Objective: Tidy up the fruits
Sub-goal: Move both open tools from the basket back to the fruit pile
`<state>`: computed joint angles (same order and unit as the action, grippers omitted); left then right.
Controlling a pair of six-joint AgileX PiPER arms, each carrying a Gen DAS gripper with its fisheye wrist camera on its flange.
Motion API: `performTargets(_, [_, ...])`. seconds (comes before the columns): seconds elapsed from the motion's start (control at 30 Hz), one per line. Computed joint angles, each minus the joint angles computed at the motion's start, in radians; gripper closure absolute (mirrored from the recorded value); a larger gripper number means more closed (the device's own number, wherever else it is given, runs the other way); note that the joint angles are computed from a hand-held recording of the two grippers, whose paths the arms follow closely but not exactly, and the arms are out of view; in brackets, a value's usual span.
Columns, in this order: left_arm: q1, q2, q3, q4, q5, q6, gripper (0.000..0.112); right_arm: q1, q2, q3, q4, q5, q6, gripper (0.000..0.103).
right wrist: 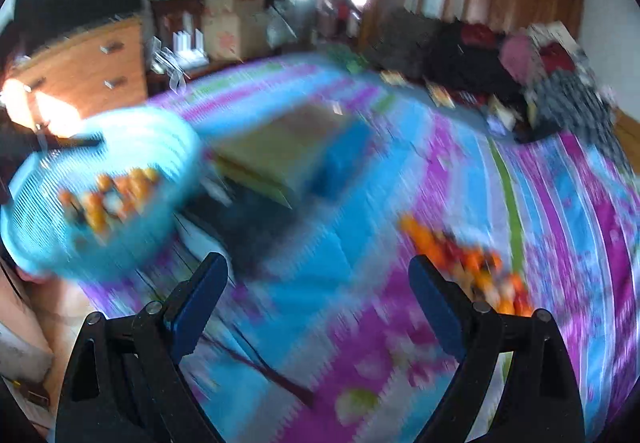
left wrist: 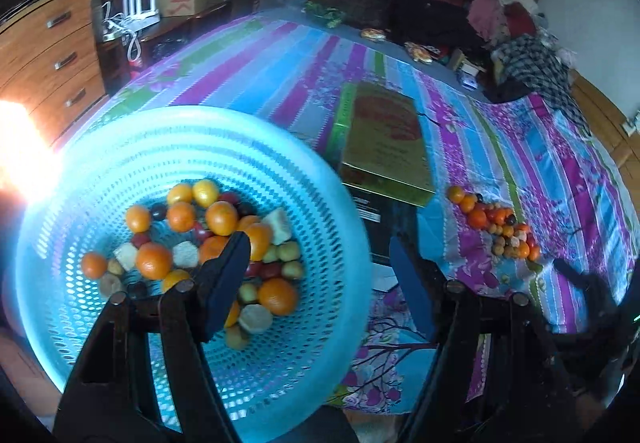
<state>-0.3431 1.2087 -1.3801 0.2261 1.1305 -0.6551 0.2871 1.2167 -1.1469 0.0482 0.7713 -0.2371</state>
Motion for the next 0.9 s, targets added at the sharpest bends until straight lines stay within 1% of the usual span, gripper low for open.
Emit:
performTargets(0.13, [-0.087, 0.069, -0.029, 0.010, -0.043, -0.024, 0.039, -0.246, -0.054, 0.197, 0.135, -0.044, -0.240, 0.009])
performTargets(0.17, [-0.113, 0.095, -0.042, 0.010, -0.053, -0.028, 0.039, -0.322, -0.056, 0.241, 0.178, -0.056, -0.325, 0.009])
performTargets(0.27, [-0.197, 0.186, -0.093, 0.005, -0.074, -0.028, 0.039, -0.506, -0.034, 0.298, 0.321, -0.064, -0.540, 0.009])
performTargets(0.33, [-0.249, 0.248, -0.129, -0.005, -0.090, -0.017, 0.039, -0.586, -0.003, 0.305, 0.388, -0.061, -0.618, 0.009])
performTargets(0.4, [-0.289, 0.318, -0.164, -0.050, -0.114, 0.029, 0.039, -0.665, 0.038, 0.301, 0.471, -0.049, -0.689, 0.009])
performTargets(0.47, [-0.307, 0.371, -0.187, -0.090, -0.135, 0.069, 0.040, -0.708, 0.077, 0.295, 0.524, -0.047, -0.720, 0.009])
performTargets(0.53, [-0.310, 0.427, -0.205, -0.129, -0.164, 0.110, 0.041, -0.732, 0.109, 0.287, 0.548, -0.044, -0.730, 0.009])
performTargets(0.6, [-0.301, 0.495, -0.228, -0.162, -0.176, 0.145, 0.041, -0.757, 0.138, 0.291, 0.574, -0.050, -0.757, 0.010])
performTargets(0.63, [-0.283, 0.531, -0.246, -0.205, -0.183, 0.175, 0.044, -0.761, 0.151, 0.288, 0.575, -0.052, -0.758, 0.009])
performTargets(0.7, [-0.244, 0.581, -0.268, -0.291, -0.207, 0.227, 0.050, -0.787, 0.186, 0.269, 0.590, -0.027, -0.765, 0.009])
performTargets(0.73, [-0.228, 0.620, -0.297, -0.322, -0.219, 0.253, 0.050, -0.798, 0.195, 0.265, 0.604, -0.019, -0.773, 0.009])
performTargets(0.8, [-0.215, 0.687, -0.356, -0.338, -0.233, 0.287, 0.051, -0.821, 0.222, 0.252, 0.633, -0.003, -0.789, 0.009])
performTargets(0.87, [-0.201, 0.777, -0.451, -0.373, -0.237, 0.332, 0.051, -0.834, 0.244, 0.245, 0.642, 0.004, -0.785, 0.010])
performTargets(0.9, [-0.203, 0.812, -0.493, -0.366, -0.234, 0.333, 0.051, -0.840, 0.259, 0.238, 0.642, 0.009, -0.778, 0.011])
